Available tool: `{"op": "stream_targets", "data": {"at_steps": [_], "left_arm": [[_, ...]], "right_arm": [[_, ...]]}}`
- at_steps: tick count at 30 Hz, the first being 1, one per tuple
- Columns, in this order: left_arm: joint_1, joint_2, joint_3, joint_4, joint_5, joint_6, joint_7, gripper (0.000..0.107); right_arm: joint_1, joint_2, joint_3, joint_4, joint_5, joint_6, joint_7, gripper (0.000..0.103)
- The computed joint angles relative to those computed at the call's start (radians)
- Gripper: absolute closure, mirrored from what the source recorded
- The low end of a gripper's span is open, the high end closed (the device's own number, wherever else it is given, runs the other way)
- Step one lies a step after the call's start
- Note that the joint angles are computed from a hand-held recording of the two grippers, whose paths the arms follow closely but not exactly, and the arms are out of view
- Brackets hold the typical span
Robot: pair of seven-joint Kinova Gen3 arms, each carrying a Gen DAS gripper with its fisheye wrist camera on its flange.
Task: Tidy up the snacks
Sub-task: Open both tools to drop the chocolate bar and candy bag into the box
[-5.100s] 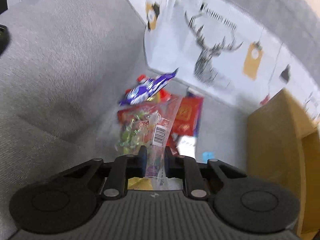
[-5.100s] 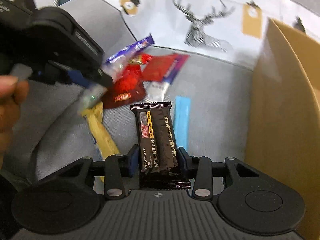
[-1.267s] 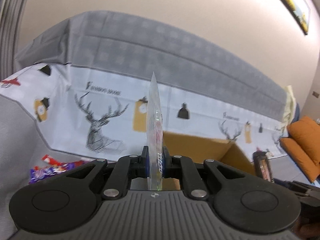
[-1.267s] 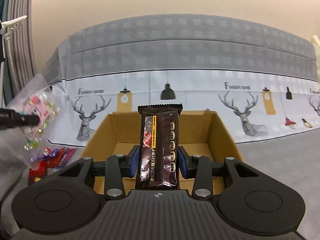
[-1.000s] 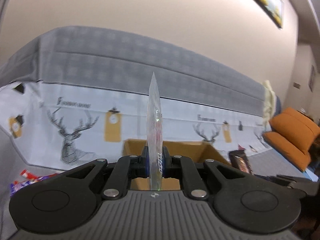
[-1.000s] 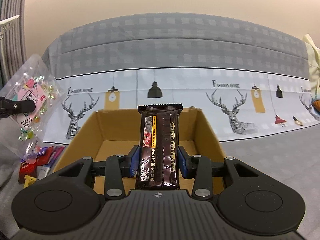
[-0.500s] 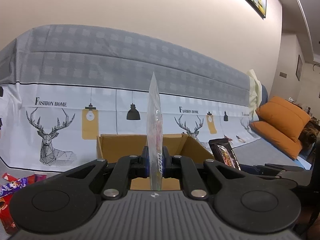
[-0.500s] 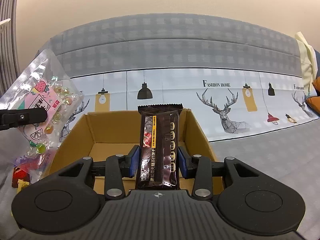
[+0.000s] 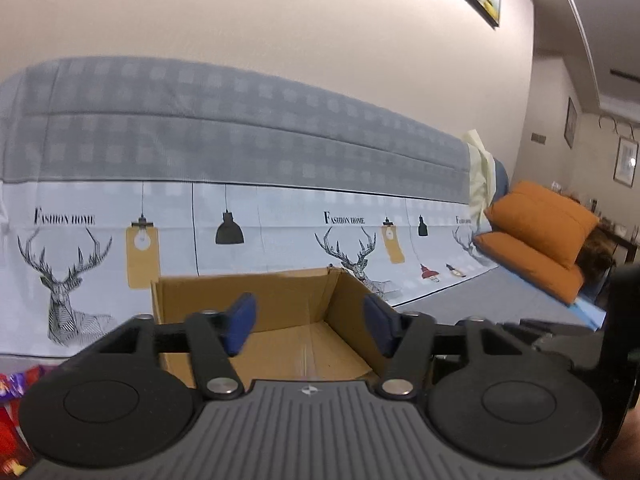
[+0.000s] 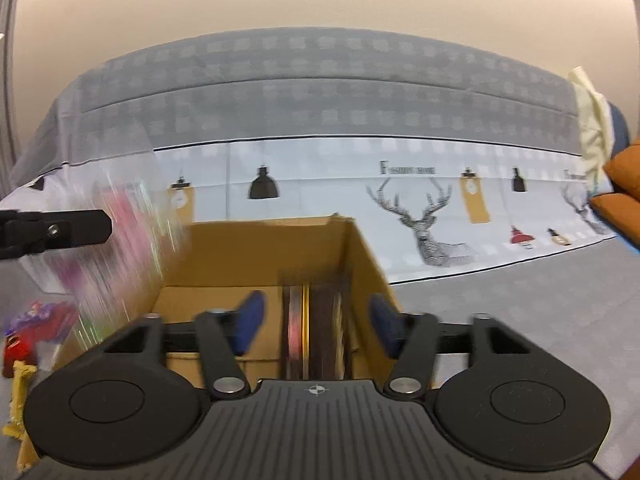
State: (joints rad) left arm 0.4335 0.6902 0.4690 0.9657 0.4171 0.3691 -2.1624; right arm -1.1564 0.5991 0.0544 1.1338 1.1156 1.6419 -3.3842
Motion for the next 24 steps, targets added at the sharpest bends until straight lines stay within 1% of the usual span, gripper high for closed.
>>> {"op": "stream_targets", "data": {"at_steps": [2,8,15,19,21,24], "left_arm": [[0.004,-0.003,-0.014,0.001,0.0,0.004,0.016,0.042],[0.008,-0.01,-0.048,0.02,-0.008,-0.043,0.091,0.043],[-0.032,-0.026,-0.004,0.066,-0.055,-0.077,0.058,0.045],[-0.015,-0.054,-0.054,0.102,-0.091,-0.108,0.087,0.045],[0.007,-0.064,-0.105,0.099,-0.111,-0.091,0.14,0.045],[0.008,-0.063,-0.125,0.079,-0.133,-0.048,0.184,0.045]], "right_arm": [[0.003,-0.001,0.0,0.001,-0.004,0.0,-0.005,0.038],[0.004,0.021,0.008,-0.032,-0.006,0.007,0.028,0.038],[0.0,0.026,0.02,-0.036,0.0,-0.016,0.012,0.038],[0.004,0.029,0.024,-0.044,0.002,-0.038,-0.009,0.038],[0.004,0.033,0.027,-0.05,0.005,-0.048,-0.021,0.038],[-0.001,0.042,0.037,-0.058,0.017,-0.063,-0.04,0.038]]}}
